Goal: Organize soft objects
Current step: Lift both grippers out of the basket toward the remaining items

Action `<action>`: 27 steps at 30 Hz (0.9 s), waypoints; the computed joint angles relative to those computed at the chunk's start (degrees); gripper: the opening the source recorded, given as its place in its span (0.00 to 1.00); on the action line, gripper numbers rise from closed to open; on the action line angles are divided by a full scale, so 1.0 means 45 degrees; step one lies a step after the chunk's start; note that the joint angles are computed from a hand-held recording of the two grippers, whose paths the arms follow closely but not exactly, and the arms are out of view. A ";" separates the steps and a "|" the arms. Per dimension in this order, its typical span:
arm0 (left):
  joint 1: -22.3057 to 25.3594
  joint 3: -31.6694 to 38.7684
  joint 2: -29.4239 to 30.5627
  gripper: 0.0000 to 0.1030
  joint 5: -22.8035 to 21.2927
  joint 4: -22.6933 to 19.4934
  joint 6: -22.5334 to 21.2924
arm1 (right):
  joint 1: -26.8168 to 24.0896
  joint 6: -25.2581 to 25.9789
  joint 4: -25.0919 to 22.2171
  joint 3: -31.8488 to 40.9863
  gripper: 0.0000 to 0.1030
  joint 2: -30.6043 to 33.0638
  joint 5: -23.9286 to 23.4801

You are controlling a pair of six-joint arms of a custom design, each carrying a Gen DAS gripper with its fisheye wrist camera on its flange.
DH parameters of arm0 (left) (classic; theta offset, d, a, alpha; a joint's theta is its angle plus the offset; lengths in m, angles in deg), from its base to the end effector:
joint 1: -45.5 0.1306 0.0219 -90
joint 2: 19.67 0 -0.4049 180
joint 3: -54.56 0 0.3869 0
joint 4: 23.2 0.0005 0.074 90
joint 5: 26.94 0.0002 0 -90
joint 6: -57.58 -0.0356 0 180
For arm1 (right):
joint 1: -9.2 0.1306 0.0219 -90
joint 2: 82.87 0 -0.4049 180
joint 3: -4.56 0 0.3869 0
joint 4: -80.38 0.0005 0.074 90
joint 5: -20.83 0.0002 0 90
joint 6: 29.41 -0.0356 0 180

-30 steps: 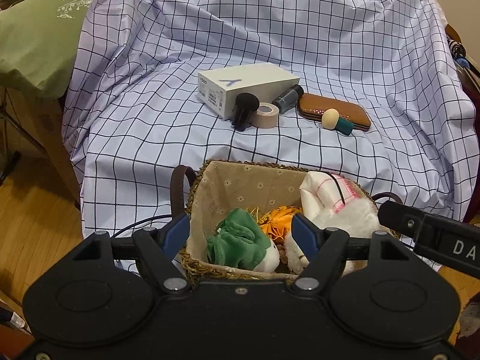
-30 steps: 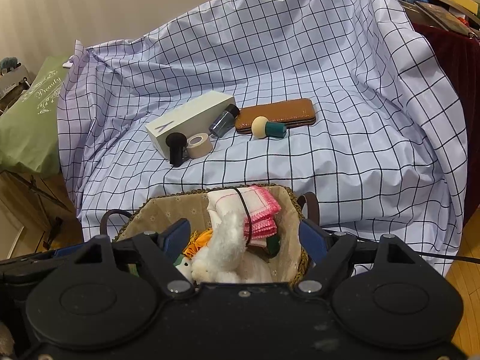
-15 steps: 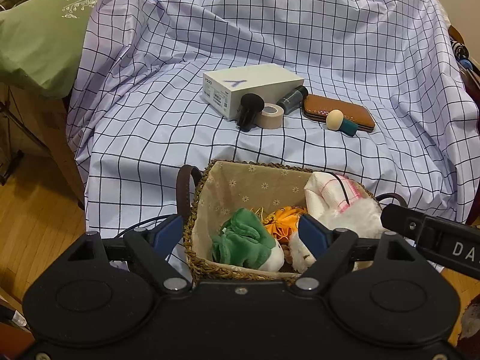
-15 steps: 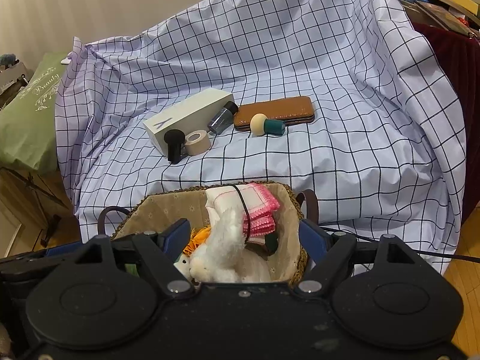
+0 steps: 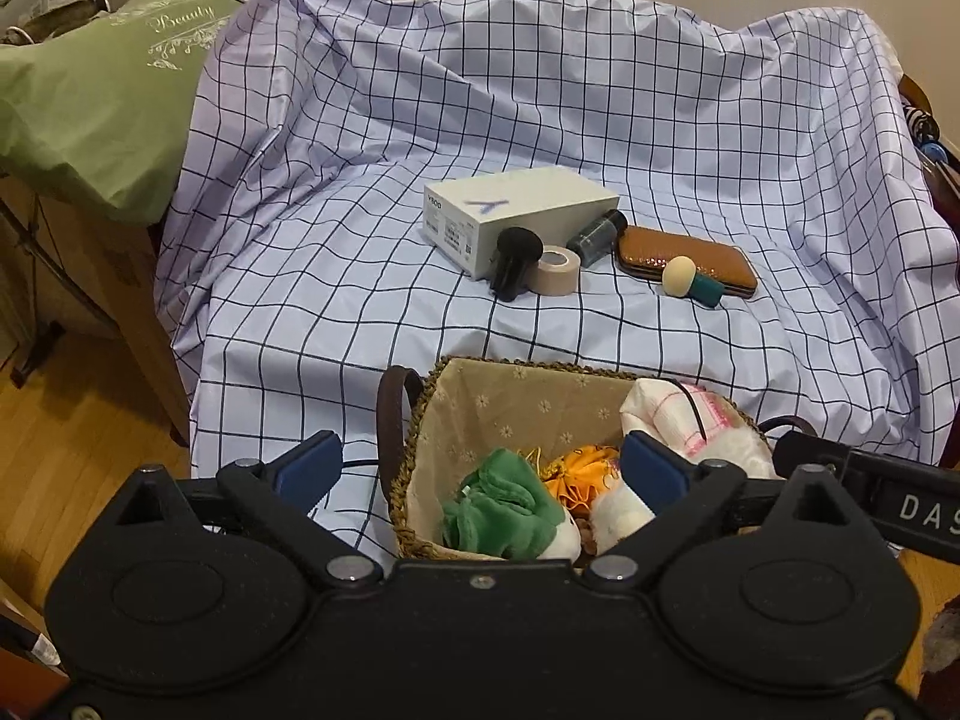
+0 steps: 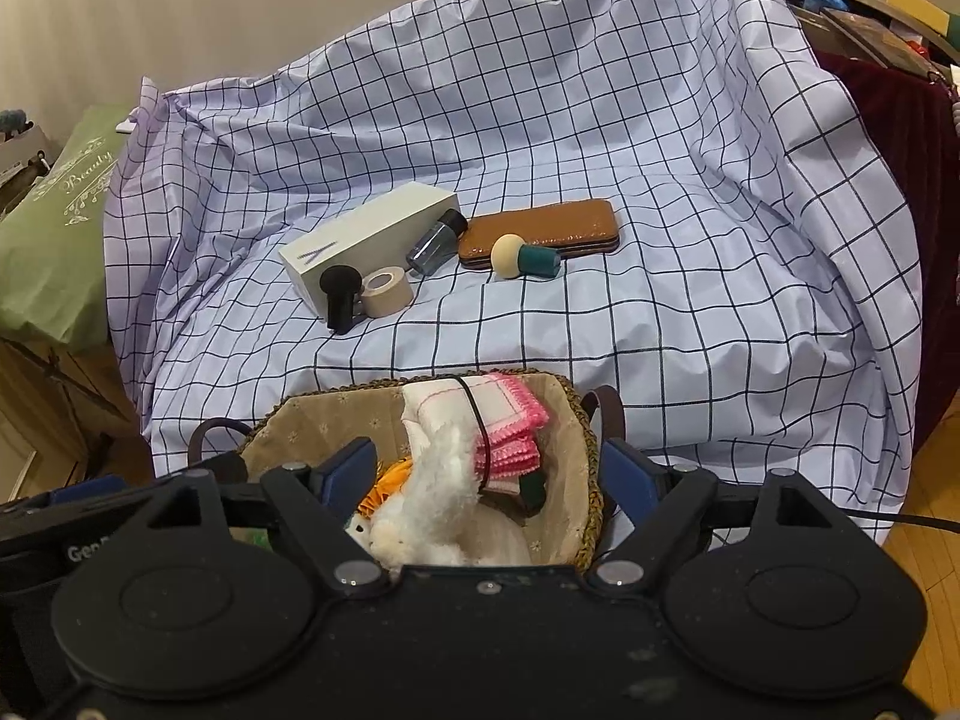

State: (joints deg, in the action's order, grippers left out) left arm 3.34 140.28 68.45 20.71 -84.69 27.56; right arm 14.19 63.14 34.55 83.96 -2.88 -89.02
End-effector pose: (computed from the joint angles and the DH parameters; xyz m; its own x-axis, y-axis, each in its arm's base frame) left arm 0.3413 -0.2773 0.4289 -0.5722 -0.3451 -0.7439 -0.4381 0.8955 -0.0784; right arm 0.4098 0.0474 0.4474 -0.7069 -0.1037 -0.6996 -0.3468 0.9129 0.2151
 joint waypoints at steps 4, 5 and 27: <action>-0.0018 0.0082 0.0049 0.97 -0.0210 -0.0141 0.0014 | 0.0062 0.0061 0.0227 -0.0077 0.89 -0.0085 0.0247; -0.0021 0.0094 0.0049 0.97 -0.0265 -0.0149 0.0010 | 0.0085 0.0079 0.0342 -0.0124 0.90 -0.0126 0.0339; 0.1788 0.0318 0.0433 0.97 0.1404 0.1322 -0.2137 | 0.0534 -0.0293 0.1492 0.1500 1.00 0.1744 0.1681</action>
